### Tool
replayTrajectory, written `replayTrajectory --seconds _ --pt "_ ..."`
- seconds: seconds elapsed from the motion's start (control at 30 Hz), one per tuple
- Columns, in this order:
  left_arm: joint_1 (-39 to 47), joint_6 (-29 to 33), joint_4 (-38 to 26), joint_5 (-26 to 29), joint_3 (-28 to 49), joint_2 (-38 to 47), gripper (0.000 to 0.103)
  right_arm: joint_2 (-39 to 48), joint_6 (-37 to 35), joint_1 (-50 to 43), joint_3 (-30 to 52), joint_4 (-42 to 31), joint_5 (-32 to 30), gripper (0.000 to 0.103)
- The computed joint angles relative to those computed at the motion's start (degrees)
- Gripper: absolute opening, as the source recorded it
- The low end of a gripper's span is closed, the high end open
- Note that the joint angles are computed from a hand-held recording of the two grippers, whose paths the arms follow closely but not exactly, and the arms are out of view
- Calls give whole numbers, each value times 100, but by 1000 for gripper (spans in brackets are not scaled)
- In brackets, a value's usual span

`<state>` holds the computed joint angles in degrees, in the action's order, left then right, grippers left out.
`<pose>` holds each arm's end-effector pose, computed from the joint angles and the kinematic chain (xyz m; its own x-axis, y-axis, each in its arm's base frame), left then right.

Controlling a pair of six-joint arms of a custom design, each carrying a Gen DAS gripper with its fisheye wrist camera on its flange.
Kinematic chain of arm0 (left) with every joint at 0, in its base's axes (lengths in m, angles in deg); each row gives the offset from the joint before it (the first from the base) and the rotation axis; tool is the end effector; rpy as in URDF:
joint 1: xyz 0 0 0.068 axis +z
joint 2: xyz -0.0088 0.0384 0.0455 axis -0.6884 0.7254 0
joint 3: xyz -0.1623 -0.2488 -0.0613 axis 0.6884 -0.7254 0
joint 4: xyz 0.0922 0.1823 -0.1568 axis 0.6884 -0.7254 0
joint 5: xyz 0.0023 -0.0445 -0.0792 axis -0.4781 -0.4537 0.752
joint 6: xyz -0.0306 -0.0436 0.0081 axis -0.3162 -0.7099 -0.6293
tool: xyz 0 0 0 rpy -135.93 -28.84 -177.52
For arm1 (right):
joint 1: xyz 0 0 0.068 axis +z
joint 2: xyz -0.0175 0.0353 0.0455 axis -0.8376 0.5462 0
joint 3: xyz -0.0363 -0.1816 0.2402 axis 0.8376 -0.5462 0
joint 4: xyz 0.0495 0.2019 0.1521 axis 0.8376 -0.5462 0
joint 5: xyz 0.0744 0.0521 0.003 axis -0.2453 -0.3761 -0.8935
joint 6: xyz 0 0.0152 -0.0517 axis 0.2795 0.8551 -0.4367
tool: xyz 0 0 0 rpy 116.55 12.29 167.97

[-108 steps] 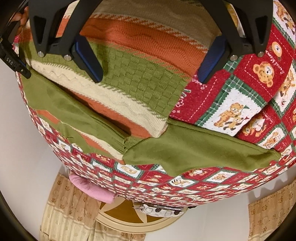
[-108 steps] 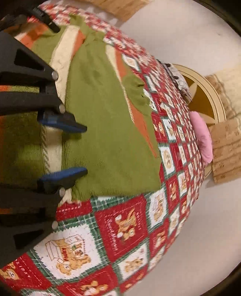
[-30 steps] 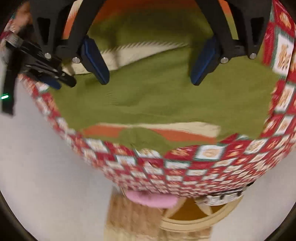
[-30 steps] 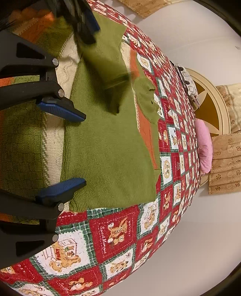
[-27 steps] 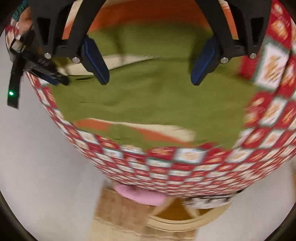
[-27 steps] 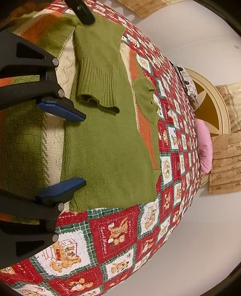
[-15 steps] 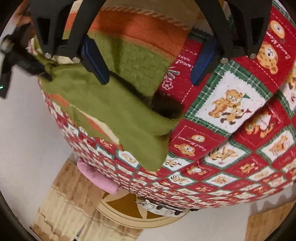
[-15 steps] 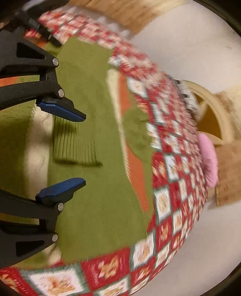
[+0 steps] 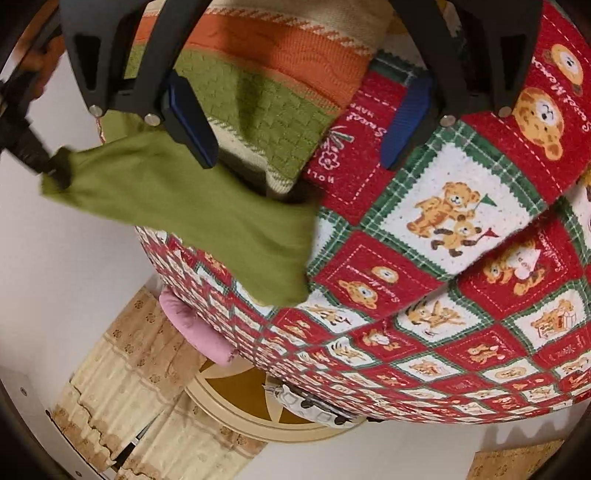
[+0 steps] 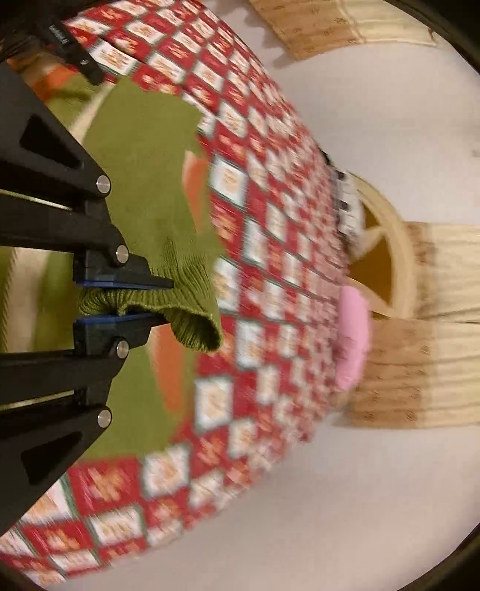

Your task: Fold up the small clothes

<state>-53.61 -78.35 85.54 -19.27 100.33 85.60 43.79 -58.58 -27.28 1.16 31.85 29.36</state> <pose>0.2447 -0.0423 0.2260 -0.5584 -0.5708 -0.6020 -0.2929 0.8146 -0.5006 0.3485 0.1870 0.3192 -0.5739 -0.1140 -0.8109 -0.1796 0.9837 -0.0112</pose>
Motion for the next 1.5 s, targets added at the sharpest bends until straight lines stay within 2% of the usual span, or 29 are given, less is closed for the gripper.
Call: replayTrajectory --seconds 0.17,0.27,0.33,0.43,0.47,0.5,0.53,0.6,0.63,0.7,0.77,0.87,0.9,0.93,0.97,1.0,1.03,1.07,1.13,1.23,1.3,1.33,1.43,1.5 --pt "-15 32 -48 -49 23 16 92 -73 -436 -364 -285 36 448 10" --pt "-36 58 -98 -96 45 17 92 297 -402 -602 -492 -45 156 11" --pt "-17 73 -100 -85 45 20 92 551 -317 -659 -598 -110 11 15" --pt "-15 96 -175 -73 109 60 92 586 -205 -763 -764 -181 20 40" --pt "-57 162 -337 -131 227 120 93 431 -119 -840 -839 -205 -84 57" --pt "-130 238 -536 -236 377 196 94 224 -63 -949 -968 -170 -243 62" --pt "-258 337 -839 -442 605 315 95 44 -43 -1017 -1119 -83 -235 62" --pt "-495 435 -1455 -825 1142 712 103 -259 19 -1013 -1276 -108 447 62" --pt "-589 503 -1731 -1003 1409 931 103 -446 14 -1046 -1397 -29 575 62" --pt "-744 515 -2242 -1416 1955 1407 103 -658 59 -1162 -1491 92 67 62" --pt "-689 448 -2328 -1452 2136 1588 103 -664 161 -1149 -1411 72 -515 61" --pt "-452 430 -2310 -1303 2278 1699 102 -259 124 -917 -1089 77 -965 43" --pt "-272 527 -2320 -1252 2322 1697 99 -80 132 -831 -985 28 -1065 43" --pt "-117 561 -2360 -1310 2338 1644 89 151 119 -779 -864 -23 -1132 43" --pt "99 625 -2341 -1209 2295 1545 92 394 112 -698 -777 -68 -1051 43" --pt "452 774 -2224 -698 2197 1406 96 611 86 -634 -786 -43 -890 43" --pt "782 943 -2137 -97 2114 1316 96 540 83 -629 -1083 393 -891 44" --pt "1000 1210 -2182 308 2101 1288 96 477 102 -671 -1175 474 -1008 44" --pt "958 1743 -2202 238 2013 1121 96 443 151 -745 -1168 458 -1186 44" --pt "763 2273 -1906 94 1627 594 96 397 170 -782 -1258 572 -1262 44" --pt "806 2560 -1797 42 1398 301 103 398 167 -775 -1299 618 -1247 45" --pt "917 2712 -1802 74 1324 234 103 380 161 -773 -1317 622 -1239 45" --pt "1251 2528 -1865 74 1389 264 103 368 145 -770 -1319 610 -1216 45" --pt "1414 2291 -1870 470 1581 390 103 396 126 -761 -1286 592 -1183 46"
